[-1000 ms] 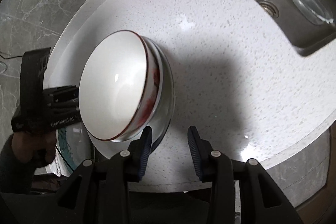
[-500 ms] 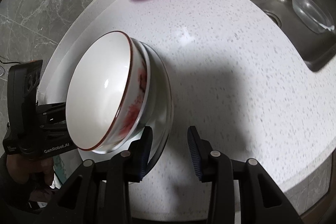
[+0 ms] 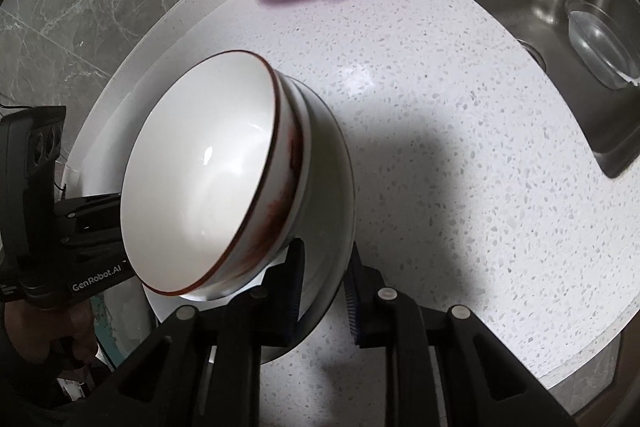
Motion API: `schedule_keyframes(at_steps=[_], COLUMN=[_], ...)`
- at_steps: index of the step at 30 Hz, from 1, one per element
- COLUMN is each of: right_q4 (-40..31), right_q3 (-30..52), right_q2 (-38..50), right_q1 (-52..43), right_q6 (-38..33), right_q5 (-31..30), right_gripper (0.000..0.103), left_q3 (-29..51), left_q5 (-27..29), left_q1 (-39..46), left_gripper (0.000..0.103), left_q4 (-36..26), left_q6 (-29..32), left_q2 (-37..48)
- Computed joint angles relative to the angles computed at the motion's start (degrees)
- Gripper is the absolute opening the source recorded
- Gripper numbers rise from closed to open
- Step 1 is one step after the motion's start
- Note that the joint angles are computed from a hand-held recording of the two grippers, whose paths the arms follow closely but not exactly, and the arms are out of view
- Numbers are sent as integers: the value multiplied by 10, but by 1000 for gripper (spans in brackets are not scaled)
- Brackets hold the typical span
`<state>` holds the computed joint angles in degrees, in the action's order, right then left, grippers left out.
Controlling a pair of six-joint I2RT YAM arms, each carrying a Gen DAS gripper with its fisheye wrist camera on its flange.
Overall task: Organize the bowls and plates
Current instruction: 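Lift the bowl stack with both grippers and lower it onto the teal-rimmed plates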
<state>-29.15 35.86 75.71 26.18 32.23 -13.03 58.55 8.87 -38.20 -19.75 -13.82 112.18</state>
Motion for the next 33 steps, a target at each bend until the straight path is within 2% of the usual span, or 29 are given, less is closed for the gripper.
schedule_keyframes(at_steps=[6,12,16,25,33], right_q4=[-3,-7,-38,-81,-100], right_q3=[10,24,46,78,129], right_q2=[13,19,4,-25,-15], right_q1=[25,39,41,38,54], right_q6=[31,72,75,34,-31], right_q5=[14,22,41,41,10], right_gripper=[20,20,19,19,19], left_q3=[9,-6,-17,-50,-122], left_q5=[9,42,48,29,-20], left_q1=[15,42,45,46,46], left_gripper=[12,12,12,12,12], left_q4=[-10,-12,-18,-31,-79], left_q6=[10,23,34,8,-61], left_q2=[-3,-15,-36,-124,-268])
